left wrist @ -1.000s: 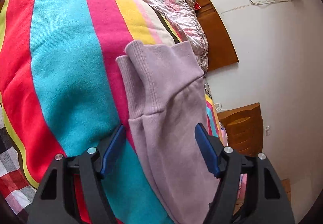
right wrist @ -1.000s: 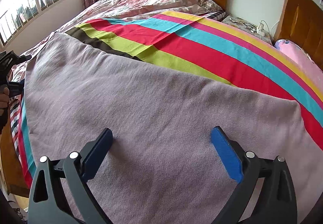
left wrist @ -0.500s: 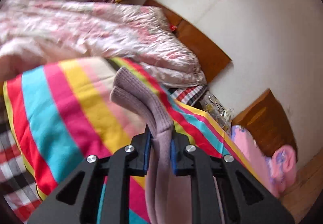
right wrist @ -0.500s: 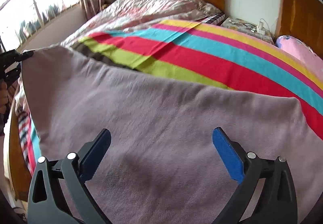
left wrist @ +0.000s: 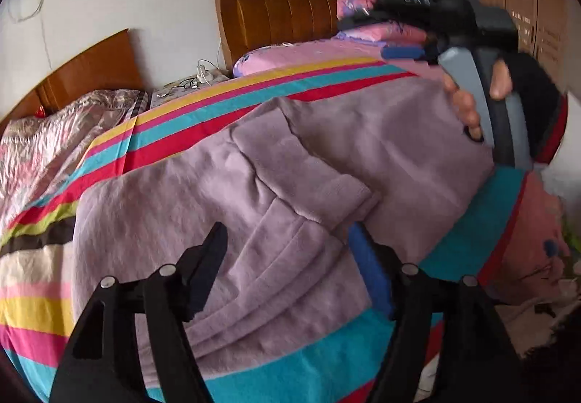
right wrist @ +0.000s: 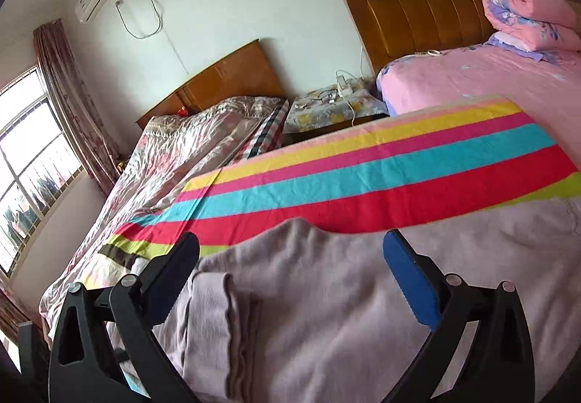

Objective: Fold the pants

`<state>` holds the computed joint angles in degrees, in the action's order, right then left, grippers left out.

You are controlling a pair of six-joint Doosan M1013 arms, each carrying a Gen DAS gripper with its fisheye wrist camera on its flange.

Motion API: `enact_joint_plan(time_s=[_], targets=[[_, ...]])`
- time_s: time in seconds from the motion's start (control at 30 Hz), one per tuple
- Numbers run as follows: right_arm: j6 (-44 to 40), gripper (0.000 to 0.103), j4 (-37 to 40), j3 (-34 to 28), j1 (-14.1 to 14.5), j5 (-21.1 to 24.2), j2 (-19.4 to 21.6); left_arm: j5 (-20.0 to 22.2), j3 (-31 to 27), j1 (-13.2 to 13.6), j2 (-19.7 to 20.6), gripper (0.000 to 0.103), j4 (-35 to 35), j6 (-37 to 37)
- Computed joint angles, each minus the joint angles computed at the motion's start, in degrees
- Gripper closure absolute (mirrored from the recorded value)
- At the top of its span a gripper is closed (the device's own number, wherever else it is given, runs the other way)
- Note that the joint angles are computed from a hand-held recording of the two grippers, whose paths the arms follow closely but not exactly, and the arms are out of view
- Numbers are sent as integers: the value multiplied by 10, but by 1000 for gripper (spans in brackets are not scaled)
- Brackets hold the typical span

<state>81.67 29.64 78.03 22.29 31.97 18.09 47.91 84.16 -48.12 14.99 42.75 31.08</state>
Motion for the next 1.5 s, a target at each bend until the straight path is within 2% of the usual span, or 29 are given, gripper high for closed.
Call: enact_joint_plan(time_s=[0.07, 0.1, 0.13, 0.2, 0.33, 0.5, 0.63, 0.73, 0.8, 0.87, 0.93, 0.97, 1.17, 1.33, 1.43, 1.5], targets=[[-23, 6, 20, 9, 1, 31, -1, -4, 37, 4, -30, 16, 40, -95], [-39, 8, 40, 16, 3, 41, -2, 13, 53, 4, -43, 15, 56, -142], [-60, 17, 66, 23, 4, 54, -4, 39, 63, 6, -51, 15, 66, -180], [-102, 28, 109, 29, 10, 90, -3, 85, 89, 8, -71, 15, 75, -250], [-127, 30, 107, 33, 27, 162, -3, 127, 127, 10, -103, 15, 77, -326], [-75, 30, 72, 35, 33, 185, 2, 128, 142, 8, -108, 15, 56, -325], [-74, 29, 89, 21, 32, 211, 12, 126, 140, 6, -101, 15, 51, -311], [-80, 33, 123, 13, 28, 234, 19, 120, 146, 8, -101, 14, 49, -314], [-71, 43, 152, 11, 22, 248, 26, 115, 151, 9, -105, 12, 50, -320], [-59, 59, 172, 19, 18, 238, 26, 113, 154, 9, -107, 11, 51, -322], [-41, 71, 173, 21, 15, 235, 26, 112, 154, 9, -107, 11, 53, -319], [-39, 73, 182, 22, 13, 236, 26, 114, 153, 8, -106, 11, 53, -314], [-31, 72, 188, 23, 12, 241, 26, 115, 159, 1, -116, 11, 41, -281], [-28, 72, 170, 18, 17, 232, 26, 134, 154, -6, -113, 11, 17, -236], [-45, 81, 154, 17, 24, 215, 20, 147, 149, -5, -106, 11, 15, -237], [-46, 81, 150, 15, 26, 211, 20, 154, 147, -1, -103, 11, 14, -249]])
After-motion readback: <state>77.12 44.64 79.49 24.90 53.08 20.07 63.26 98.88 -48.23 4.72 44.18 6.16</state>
